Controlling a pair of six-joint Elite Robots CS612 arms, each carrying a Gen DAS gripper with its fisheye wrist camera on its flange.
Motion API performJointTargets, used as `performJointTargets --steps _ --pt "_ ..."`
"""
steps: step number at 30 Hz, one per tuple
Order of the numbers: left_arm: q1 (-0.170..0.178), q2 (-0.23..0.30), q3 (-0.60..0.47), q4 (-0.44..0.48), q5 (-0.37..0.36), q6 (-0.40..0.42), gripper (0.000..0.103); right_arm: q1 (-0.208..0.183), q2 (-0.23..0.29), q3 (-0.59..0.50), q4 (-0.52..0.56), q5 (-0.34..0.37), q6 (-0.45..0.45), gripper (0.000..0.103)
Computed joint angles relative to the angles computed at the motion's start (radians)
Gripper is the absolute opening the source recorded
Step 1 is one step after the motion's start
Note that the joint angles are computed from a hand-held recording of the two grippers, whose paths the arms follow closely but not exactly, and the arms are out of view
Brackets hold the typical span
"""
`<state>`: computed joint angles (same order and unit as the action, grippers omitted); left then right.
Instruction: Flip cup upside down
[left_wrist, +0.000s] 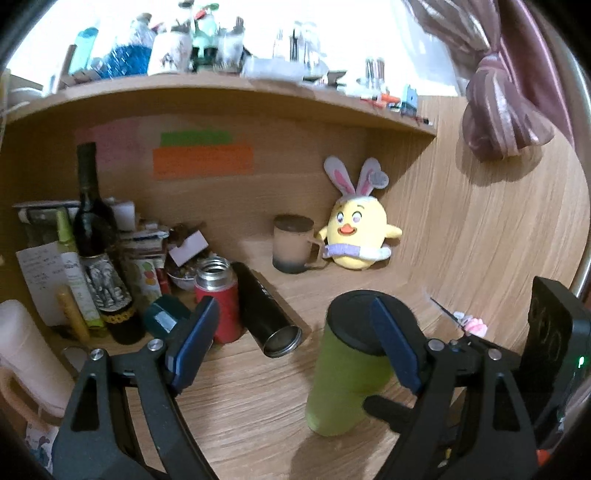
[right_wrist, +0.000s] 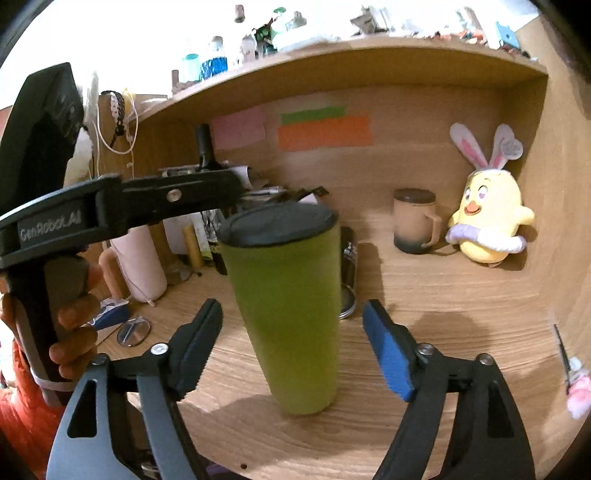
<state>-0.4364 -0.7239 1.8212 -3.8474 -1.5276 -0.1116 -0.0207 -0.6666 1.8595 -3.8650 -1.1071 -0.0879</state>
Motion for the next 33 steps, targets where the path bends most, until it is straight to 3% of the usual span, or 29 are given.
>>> performJointTargets --steps 9,17,25,33 --pt "-0.056 0.002 0.09 -0.134 0.15 -0.003 0.099 -0.034 -0.026 0.067 -0.135 -0.036 0.066 0.089" --pt "-0.107 0.013 0.141 -0.214 0.24 -0.005 0.102 -0.047 -0.044 0.127 -0.234 -0.069 0.088 0.103" --pt "-0.139 0.019 0.174 -0.259 0.299 -0.008 0.103 -0.046 -0.046 0.162 -0.268 -0.074 0.076 0.103" --pt "-0.141 0.023 0.178 -0.27 0.298 -0.015 0.103 -0.048 -0.042 0.165 -0.261 -0.078 0.085 0.103"
